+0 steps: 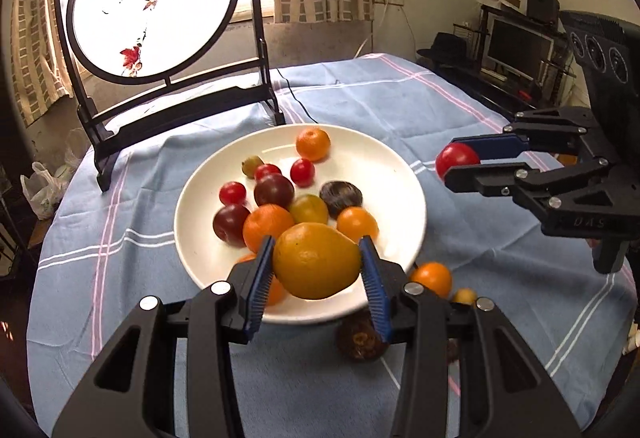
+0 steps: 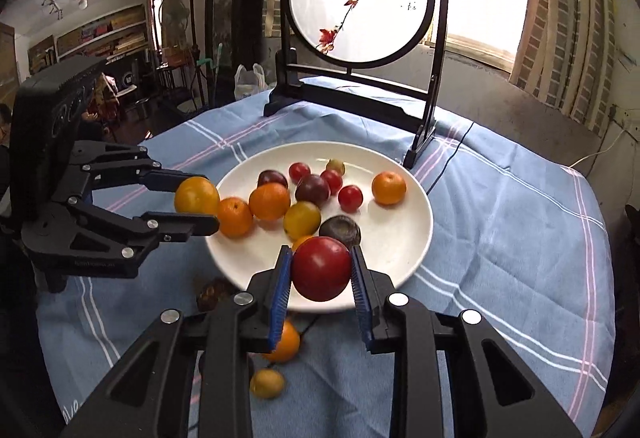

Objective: Organize fruits
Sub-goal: 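Lower both fruits onto the plate and open both tools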

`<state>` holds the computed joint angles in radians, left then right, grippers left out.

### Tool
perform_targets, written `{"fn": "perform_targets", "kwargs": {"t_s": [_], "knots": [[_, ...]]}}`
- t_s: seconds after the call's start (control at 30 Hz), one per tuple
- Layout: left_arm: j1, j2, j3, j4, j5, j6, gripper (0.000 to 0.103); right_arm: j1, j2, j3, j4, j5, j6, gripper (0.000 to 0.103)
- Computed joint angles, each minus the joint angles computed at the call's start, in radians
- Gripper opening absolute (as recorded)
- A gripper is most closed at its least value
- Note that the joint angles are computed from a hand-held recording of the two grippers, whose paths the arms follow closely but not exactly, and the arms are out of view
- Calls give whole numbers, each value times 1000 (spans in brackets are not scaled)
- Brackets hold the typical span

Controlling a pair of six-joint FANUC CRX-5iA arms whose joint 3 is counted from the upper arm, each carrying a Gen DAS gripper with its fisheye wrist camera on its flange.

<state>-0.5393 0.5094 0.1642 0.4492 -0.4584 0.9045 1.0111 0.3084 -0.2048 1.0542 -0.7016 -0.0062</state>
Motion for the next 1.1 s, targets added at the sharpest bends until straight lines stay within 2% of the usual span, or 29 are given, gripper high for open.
{"fn": "perform_targets", "kwargs": {"t_s": [0.13,0.5,0.77,0.8,0.83,0.87,0.9,1.1], "knots": [[-5,65,143,-177,-25,185,42,-51,57,83,-48,18,41,29],[-17,192,360,-343,-130,364,42,-127,174,227,-172,27,126,29],[-27,220,423,-412,-178,432,42,-132,192,250,-176,14,134,31],[-28,220,424,-419,-177,437,44,-132,193,250,-167,7,121,38],[-31,216,421,-439,-166,454,54,-133,190,244,-147,5,95,43],[-32,209,411,-451,-148,465,59,-137,181,223,-110,17,50,48],[-32,199,395,-454,-127,467,63,-139,171,208,-88,28,28,48],[-28,173,357,-438,-101,453,63,-124,143,175,-63,32,17,49]]}}
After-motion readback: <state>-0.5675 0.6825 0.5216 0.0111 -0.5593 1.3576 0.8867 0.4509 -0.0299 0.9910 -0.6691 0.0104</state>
